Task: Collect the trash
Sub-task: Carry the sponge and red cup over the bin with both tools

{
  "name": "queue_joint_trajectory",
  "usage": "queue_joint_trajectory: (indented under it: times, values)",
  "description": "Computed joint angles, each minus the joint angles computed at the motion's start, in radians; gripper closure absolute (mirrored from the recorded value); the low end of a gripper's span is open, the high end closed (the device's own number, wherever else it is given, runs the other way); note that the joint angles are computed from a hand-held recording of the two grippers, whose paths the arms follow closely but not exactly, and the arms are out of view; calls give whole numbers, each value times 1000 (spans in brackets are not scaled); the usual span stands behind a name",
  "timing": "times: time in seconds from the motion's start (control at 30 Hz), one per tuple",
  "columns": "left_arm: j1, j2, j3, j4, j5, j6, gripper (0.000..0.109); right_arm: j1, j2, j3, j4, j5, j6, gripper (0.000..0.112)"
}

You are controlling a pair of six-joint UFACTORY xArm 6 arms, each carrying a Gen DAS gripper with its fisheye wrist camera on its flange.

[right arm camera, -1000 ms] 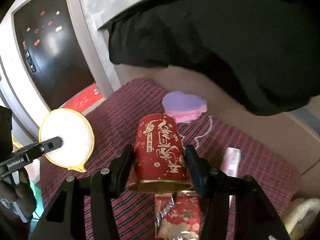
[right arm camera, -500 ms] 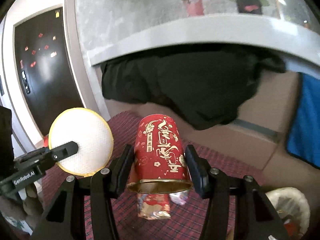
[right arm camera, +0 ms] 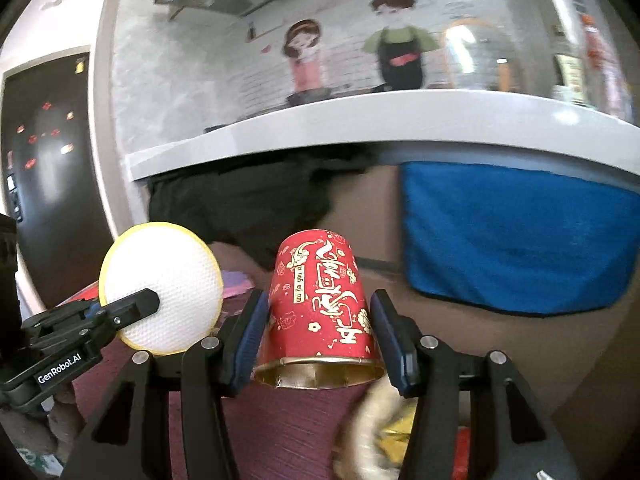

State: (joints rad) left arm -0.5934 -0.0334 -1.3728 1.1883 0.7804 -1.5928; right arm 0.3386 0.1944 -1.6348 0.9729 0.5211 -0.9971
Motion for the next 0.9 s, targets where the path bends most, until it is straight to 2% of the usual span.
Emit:
queue_joint_trajectory:
  times: [0.2,0.37,0.5,0.9]
  values:
    - [-52,152,-171,16,19,15,94,-96,-40,50,59,-12,-58,62]
    - [-73,263,-299,23,11,25,94,-137,-55,80,104,-70,-114,62]
    - [-80,339,-387,14,-6,55,94,-170,-51,85,150,-72,-151,62]
    - [-45,474,-487,-95,-95,126,94,-211,38,48,161,-43,-125,62]
